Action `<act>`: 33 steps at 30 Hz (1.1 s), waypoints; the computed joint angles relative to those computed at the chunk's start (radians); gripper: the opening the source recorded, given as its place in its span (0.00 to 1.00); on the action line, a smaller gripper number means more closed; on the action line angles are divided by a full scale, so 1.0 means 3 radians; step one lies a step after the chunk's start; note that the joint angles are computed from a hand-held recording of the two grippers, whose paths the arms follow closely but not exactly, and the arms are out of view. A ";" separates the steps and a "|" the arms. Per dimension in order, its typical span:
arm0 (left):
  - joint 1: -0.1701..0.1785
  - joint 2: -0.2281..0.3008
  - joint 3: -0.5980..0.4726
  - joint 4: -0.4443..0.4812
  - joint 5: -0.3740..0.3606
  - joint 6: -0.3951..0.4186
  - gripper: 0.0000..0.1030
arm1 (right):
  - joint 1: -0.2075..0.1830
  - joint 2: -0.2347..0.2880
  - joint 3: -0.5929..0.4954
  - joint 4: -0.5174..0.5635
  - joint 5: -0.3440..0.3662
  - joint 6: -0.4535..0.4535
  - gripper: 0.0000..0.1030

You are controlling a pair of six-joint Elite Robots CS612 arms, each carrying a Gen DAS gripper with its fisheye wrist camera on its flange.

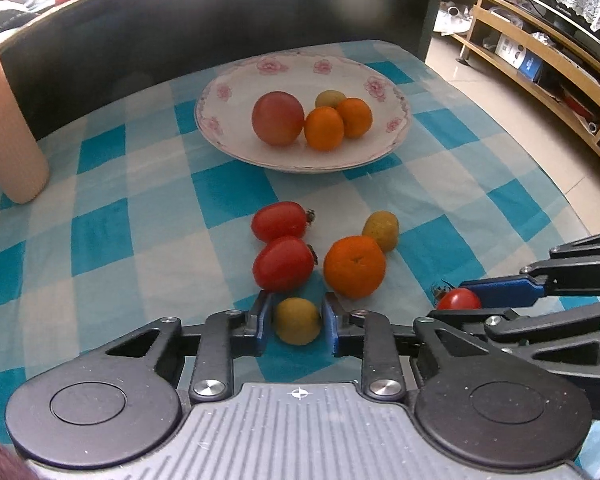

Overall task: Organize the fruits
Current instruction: 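Grasp the small red cherry tomato with the right tool, then grasp the small round brown fruit with the left tool while the right tool holds the cherry tomato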

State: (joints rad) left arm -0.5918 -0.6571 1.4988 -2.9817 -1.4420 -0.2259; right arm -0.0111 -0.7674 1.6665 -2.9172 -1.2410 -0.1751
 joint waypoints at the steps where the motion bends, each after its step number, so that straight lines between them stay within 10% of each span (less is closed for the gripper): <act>1: -0.0001 -0.0002 0.0001 0.0007 -0.0013 0.0008 0.33 | 0.0001 -0.0001 0.0003 -0.0002 -0.0004 -0.0002 0.40; 33: -0.0051 -0.0133 0.0319 -0.0123 -0.0040 0.0183 0.60 | -0.0032 -0.0045 0.0110 0.0031 0.0057 -0.0426 0.41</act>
State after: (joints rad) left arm -0.6070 -0.6969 1.5946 -3.0185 -1.4540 -0.1711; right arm -0.0208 -0.7808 1.6995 -2.9078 -1.2238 -0.3028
